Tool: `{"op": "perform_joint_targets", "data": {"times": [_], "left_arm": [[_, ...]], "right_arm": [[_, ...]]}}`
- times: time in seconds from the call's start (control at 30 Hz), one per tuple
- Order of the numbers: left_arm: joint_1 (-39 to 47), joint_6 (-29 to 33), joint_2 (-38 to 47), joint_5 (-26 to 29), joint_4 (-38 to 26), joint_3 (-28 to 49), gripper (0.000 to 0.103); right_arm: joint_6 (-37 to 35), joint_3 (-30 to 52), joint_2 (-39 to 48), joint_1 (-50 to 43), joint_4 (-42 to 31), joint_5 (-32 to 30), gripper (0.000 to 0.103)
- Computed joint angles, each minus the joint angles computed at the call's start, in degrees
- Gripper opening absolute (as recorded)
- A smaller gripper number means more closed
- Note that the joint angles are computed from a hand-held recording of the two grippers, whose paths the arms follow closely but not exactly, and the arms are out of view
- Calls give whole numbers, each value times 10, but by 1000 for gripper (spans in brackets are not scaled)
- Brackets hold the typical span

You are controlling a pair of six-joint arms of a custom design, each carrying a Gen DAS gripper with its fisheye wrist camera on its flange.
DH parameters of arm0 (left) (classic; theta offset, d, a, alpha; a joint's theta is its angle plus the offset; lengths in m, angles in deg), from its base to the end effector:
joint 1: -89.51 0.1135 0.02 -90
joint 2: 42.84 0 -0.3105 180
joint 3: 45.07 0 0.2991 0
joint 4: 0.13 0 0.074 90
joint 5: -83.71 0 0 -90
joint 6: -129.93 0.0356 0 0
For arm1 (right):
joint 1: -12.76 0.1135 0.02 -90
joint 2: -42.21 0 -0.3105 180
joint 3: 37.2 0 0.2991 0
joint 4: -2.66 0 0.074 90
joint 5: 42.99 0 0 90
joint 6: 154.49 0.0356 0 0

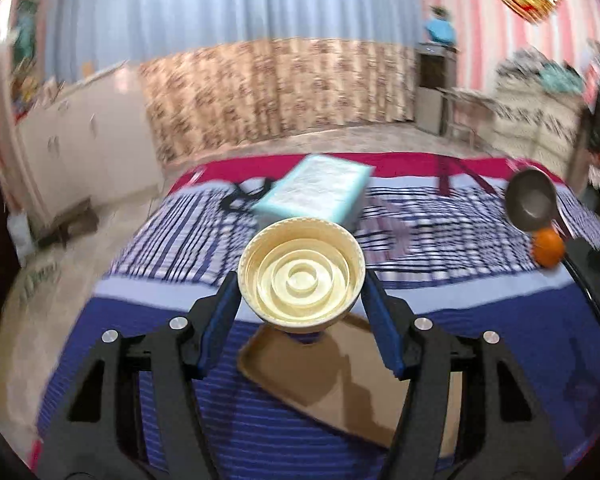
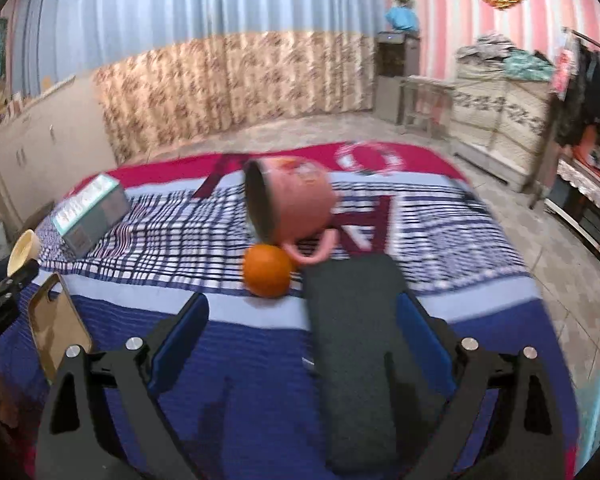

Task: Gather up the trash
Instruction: 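Grasp the orange with the right gripper while the left gripper lifts the cream lid, then carry the cream lid and the orange over the wastebasket with both grippers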

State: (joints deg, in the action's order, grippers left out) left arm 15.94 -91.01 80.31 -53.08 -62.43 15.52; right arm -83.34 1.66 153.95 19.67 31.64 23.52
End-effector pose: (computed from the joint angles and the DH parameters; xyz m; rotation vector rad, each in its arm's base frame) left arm 0.1016 -0.2530 0.0273 -0.7889 2.0604 0.4700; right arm 0.2960 0.0502 0.0421 -0.7043 2.1760 0.3703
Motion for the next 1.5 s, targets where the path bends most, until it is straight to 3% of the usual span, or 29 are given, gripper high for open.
{"op": "perform_joint_targets", "data": {"times": [0.07,0.13,0.17,0.23,0.37,0.6,0.7,0.8,0.9,1.0,1.1,1.3,1.5], "left_arm": [[0,-17,-16,4,54,-37,60],[3,-19,-21,-3,77,-51,60],[3,-19,-20,-2,82,-53,60],[12,1,-21,-1,101,-59,60],[13,9,-10,-9,94,-49,60],[16,21,0,-8,79,-32,60],[19,34,6,-6,64,-18,60],[12,40,16,-11,8,24,60],[3,65,6,-32,-7,57,60],[2,115,6,-68,-31,119,60],[-1,176,22,-110,-47,200,60],[7,368,77,-148,18,357,60],[11,572,177,-141,107,547,60]], "right_arm": [[-1,21,13,32,-23,23,72],[7,50,28,54,-54,33,68],[13,59,36,62,-57,35,68],[23,76,50,82,-63,53,53],[38,83,63,91,-64,63,33],[7,-15,-31,-5,-24,-30,30],[-30,-48,-83,-72,-43,-71,30],[-93,-67,-132,-195,-88,-132,30],[-133,-60,-170,-308,-144,-187,30],[-174,-34,-189,-420,-197,-238,30],[-180,-3,-168,-513,-198,-274,30],[-177,84,-69,-590,-185,-271,30],[-148,164,4,-626,-164,-248,30]]}}
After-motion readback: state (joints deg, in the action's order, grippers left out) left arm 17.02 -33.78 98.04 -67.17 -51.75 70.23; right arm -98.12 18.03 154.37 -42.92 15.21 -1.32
